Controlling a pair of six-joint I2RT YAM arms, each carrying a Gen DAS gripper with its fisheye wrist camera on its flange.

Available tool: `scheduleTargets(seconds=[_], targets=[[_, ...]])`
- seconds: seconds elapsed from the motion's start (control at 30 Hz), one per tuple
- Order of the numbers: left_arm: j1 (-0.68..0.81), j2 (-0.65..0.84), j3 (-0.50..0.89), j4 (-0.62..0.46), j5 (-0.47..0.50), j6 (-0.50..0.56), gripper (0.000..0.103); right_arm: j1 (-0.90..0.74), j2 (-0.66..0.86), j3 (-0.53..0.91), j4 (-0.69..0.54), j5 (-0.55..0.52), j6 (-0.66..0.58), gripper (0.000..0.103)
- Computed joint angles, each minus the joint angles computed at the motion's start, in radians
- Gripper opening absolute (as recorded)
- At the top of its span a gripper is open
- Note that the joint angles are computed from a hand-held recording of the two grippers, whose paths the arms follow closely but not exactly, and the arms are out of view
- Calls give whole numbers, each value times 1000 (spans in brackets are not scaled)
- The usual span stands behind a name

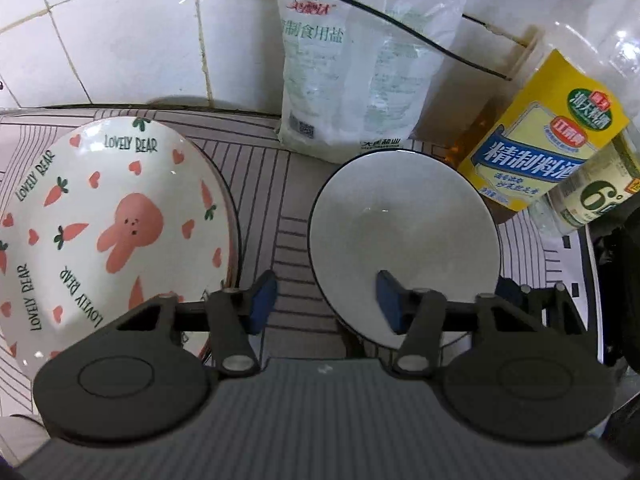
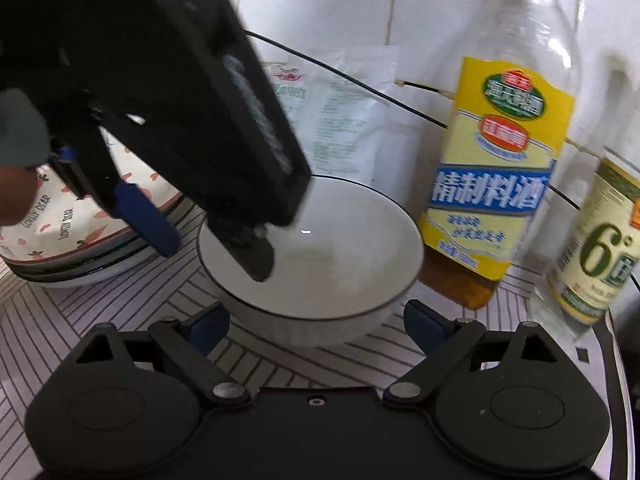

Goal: Organize plates and bowls
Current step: 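Grip the rim of the third white bowl near the bottles with the left tool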

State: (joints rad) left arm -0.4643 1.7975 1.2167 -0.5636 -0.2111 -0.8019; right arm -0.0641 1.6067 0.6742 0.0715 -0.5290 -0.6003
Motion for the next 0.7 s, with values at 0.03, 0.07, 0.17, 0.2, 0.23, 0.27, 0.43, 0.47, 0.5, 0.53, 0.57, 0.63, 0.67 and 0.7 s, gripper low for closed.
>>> scheduleTargets(seconds=[0.03,0.07,0.17,0.2,0.23,0.27,0.43,0.47,0.5,0.53,0.57,0.63,0.67,0.7], targets=[[4,12,8,-4,8,-3,33,4,11,10,-5,-4,2,96],[10,26,15,-10,20,-12,28,7,22,21,-9,-9,6,97],[22,38,1,18,48,-37,16,22,63,52,-14,-12,23,97],[20,37,-2,25,46,-39,14,31,72,57,-12,-6,26,97],[15,40,5,15,36,-41,14,42,69,51,2,10,33,97],[9,44,17,-3,28,-40,14,54,62,42,13,25,41,97],[-8,21,31,-58,31,-41,14,61,3,14,-22,29,78,97],[-13,10,31,-72,31,-42,14,59,-14,5,-30,25,77,97],[-20,0,33,-86,28,-39,14,56,-34,-4,-42,21,76,97],[-23,-13,33,-99,28,-34,14,52,-59,-14,-54,15,79,97],[-30,-24,35,-111,27,-30,14,48,-84,-25,-68,9,84,97],[-44,-66,23,-141,26,-25,14,38,-138,-37,-107,-2,94,97],[-53,-85,20,-155,25,-29,14,19,-171,-40,-143,-16,87,97],[-59,-103,17,-170,26,-30,14,10,-206,-47,-172,-27,92,97]])
